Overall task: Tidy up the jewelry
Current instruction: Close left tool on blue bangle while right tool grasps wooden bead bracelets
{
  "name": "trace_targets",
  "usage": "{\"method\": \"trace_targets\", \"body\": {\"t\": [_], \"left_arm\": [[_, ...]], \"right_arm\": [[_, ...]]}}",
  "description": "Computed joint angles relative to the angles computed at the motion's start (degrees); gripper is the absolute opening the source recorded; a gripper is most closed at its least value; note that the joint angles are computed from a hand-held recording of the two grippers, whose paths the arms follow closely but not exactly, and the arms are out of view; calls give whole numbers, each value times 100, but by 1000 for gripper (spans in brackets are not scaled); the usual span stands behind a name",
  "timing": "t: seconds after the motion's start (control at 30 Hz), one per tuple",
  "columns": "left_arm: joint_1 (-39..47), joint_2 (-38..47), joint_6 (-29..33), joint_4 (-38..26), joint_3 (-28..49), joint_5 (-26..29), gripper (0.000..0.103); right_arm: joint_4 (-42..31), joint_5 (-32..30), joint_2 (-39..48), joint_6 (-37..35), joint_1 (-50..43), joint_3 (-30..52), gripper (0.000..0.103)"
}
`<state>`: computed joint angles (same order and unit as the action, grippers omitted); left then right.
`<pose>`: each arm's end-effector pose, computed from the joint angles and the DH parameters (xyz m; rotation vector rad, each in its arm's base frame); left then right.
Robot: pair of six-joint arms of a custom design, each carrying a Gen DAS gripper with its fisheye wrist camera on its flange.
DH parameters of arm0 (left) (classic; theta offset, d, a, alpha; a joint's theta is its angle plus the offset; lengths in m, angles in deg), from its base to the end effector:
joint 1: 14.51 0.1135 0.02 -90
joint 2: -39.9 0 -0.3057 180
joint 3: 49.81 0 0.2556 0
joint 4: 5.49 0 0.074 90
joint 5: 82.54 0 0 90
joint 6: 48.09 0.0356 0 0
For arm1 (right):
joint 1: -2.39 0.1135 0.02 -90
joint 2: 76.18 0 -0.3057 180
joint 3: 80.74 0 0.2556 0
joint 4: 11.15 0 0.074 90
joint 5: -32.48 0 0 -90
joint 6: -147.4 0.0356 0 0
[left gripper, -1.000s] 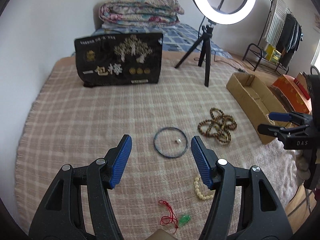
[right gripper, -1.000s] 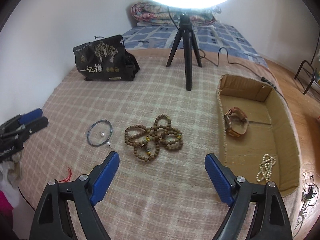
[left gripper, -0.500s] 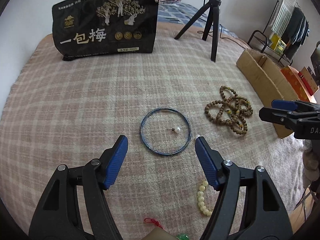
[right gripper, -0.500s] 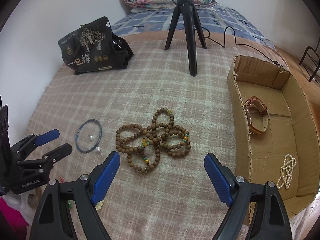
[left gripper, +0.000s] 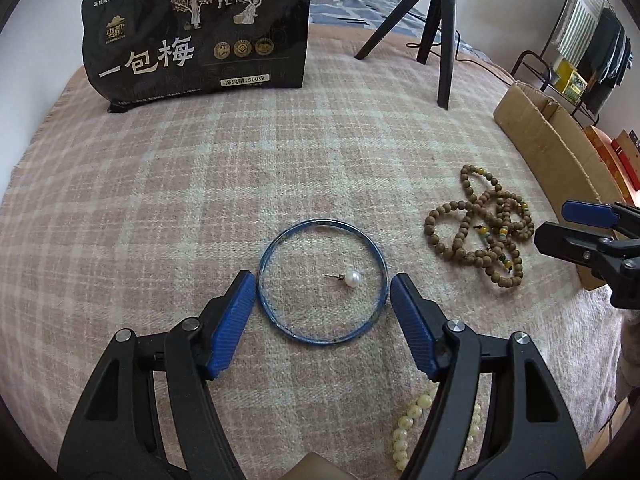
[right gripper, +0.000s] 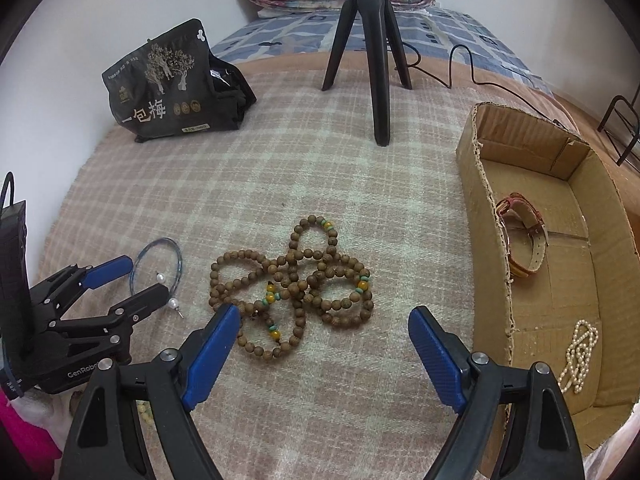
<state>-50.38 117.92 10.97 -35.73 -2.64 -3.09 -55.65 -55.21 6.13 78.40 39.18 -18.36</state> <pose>0.1891 -0.1287 0.1861 0.0503 2.6168 -0.1697 0.2144 0.1586 0.2305 -0.3614 2.6967 0.2503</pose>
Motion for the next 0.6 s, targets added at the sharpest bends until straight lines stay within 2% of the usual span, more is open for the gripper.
{"method": "trace_targets", "body": {"t": [0.37, 0.6], "left_arm": [[-193, 334, 77, 163, 53, -325, 78], [-60, 332, 104, 339, -31, -184, 78]], "right_arm": [[103, 31, 108, 11, 41, -13, 88], [102, 117, 250, -62, 240, 79, 84]]}}
